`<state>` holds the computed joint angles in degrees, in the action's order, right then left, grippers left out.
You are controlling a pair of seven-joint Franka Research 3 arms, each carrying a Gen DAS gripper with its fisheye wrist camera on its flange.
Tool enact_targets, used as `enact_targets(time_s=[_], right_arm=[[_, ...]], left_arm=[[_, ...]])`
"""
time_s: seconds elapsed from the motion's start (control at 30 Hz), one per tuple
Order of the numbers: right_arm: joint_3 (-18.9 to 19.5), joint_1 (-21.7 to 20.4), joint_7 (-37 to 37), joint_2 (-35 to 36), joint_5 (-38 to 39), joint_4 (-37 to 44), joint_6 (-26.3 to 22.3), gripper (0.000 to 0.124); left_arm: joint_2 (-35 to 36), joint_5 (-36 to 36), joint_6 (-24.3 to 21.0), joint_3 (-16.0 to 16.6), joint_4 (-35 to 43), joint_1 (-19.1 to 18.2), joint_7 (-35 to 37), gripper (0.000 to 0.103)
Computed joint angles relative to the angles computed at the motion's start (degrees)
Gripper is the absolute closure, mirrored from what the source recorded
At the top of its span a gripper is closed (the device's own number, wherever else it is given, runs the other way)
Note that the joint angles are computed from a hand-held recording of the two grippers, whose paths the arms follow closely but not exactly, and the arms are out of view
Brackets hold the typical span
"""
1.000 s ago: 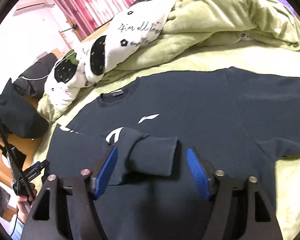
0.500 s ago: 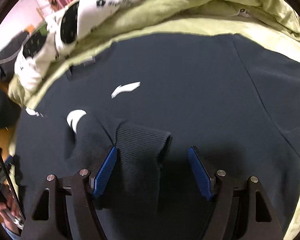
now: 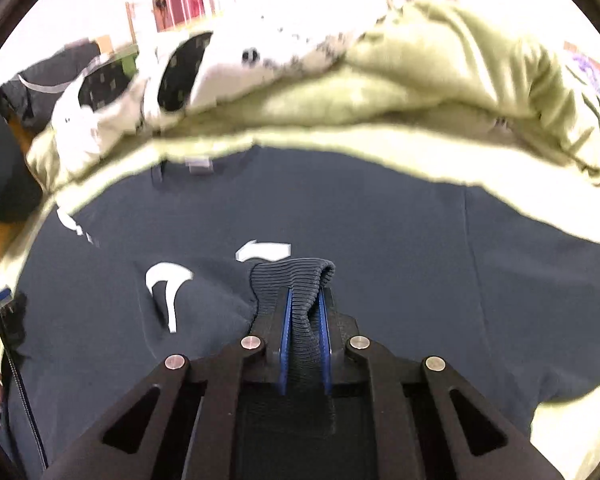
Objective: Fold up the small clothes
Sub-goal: 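Open the right tool and lift it off the folded sleeve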
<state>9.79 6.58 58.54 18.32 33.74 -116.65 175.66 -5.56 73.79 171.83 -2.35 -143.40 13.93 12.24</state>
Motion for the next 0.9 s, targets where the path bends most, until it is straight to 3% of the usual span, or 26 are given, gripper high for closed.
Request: enact_targets(time_s=[0.07,0.23,0.3,0.5,0.57,0.7,0.77,0.9], right_arm=[[-1.2,1.3,0.5,0.7,-1.3,0.6,2.0,0.112],[-16.4,14.8,14.3,4.4,-15.4,1.8,0.2,0.112],[-18.5,16.4,17.6,5.5,-18.1,2.1,-0.1,0.106],[-14.1,11.5,20.6,2.9,-19.6,0.1,-0.9,0.096],[-11.8,9.3,19.8,0.4,-19.3,-2.2,-0.4,0.08],[-9.3,7.0,18.7,-4.6,-18.4,-6.8,1.2,0.07],[-8.8,6.1,18.5,-8.1,-17.7,-9.2,-0.3,0.056],[-4.8,2.2,9.7,-14.1,-7.8,-13.3,-0.6,0.055]], left_arm=[[0.2,-0.1,-0.2,0.0,0.0,0.0,0.1,0.028],[1.2,-1.2,-1.5,0.0,0.4,-0.6,1.2,0.028],[1.2,-0.7,-2.0,0.0,0.4,-0.8,1.0,0.028],[-0.6,-2.3,-1.9,0.0,-0.7,-1.1,1.8,0.028],[-2.0,-3.4,-1.9,-0.4,-1.6,-1.2,2.4,0.028],[-5.6,-6.7,-1.7,-1.5,-3.6,-1.5,4.9,0.028],[-7.9,-8.0,-2.3,-2.8,-4.5,-1.6,5.5,0.028],[-11.6,-11.9,-3.3,-5.1,-5.7,-2.3,7.1,0.028]])
